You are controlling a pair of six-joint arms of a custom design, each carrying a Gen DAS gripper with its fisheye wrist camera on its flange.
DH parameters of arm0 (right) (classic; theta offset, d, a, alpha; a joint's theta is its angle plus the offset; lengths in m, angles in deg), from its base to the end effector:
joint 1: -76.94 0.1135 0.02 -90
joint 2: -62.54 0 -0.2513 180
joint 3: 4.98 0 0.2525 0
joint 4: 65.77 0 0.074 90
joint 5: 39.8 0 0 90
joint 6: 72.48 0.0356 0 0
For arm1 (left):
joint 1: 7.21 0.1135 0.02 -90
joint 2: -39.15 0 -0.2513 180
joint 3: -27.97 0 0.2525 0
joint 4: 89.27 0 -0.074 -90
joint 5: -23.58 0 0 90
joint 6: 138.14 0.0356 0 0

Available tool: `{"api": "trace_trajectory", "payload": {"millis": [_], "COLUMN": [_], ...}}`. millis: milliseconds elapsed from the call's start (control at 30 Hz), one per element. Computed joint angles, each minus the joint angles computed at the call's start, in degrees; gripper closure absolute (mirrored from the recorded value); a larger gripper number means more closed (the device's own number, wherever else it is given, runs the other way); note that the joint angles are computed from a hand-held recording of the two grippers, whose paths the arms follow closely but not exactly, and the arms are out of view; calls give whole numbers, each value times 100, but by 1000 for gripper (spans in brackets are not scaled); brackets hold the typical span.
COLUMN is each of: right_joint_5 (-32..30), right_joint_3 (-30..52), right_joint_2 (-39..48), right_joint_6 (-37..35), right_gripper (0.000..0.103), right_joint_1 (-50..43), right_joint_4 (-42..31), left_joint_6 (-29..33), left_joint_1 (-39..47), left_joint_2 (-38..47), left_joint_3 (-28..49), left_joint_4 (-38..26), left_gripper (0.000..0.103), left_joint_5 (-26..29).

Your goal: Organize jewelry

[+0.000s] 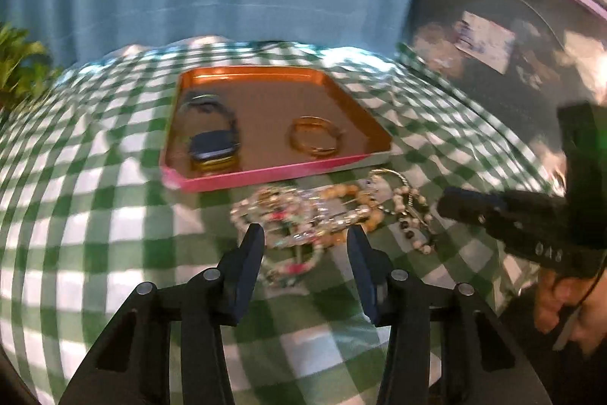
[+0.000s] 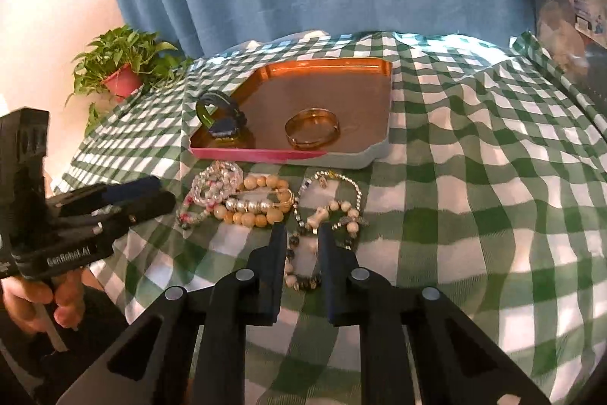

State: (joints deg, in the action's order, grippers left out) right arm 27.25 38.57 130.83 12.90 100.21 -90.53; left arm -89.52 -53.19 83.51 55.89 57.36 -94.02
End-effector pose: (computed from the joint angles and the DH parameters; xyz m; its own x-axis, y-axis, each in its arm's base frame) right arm 0.2019 0.1019 0.1601 -0.6482 -0.3595 -0.6712 -0.6508 0.7193 0.2432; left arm 0.1165 -0.0968 0.1371 -0.6822 -0.1370 -0.7182 -0.0286 0.9865 -0.1610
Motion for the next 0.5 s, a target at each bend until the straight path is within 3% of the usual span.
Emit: {"api": "trace_trajectory", "payload": {"millis": [133, 233, 333, 500], "right_joint_5": [-53, 2, 102, 203], "right_joint_3": [134, 193, 239, 561], "right_joint_2": [309, 537, 692, 1091], "right_joint_6": [97, 91, 31, 148], "right_gripper": [85, 79, 69, 69], "right_joint_1": [-16, 54, 206, 495], "right_joint_4": [132, 206, 304, 530], "left_joint_6": [387, 495, 659, 527], "left_joint_1": [95, 354, 629, 763], "left_joint_2": [1072, 1743, 1768, 1513], "left_joint_3": [151, 216, 223, 161], "left_joint_4": [601, 1022, 1141, 1110], "left_gripper": [57, 76, 95, 96], "left_joint_5": [47, 167, 489, 575]}}
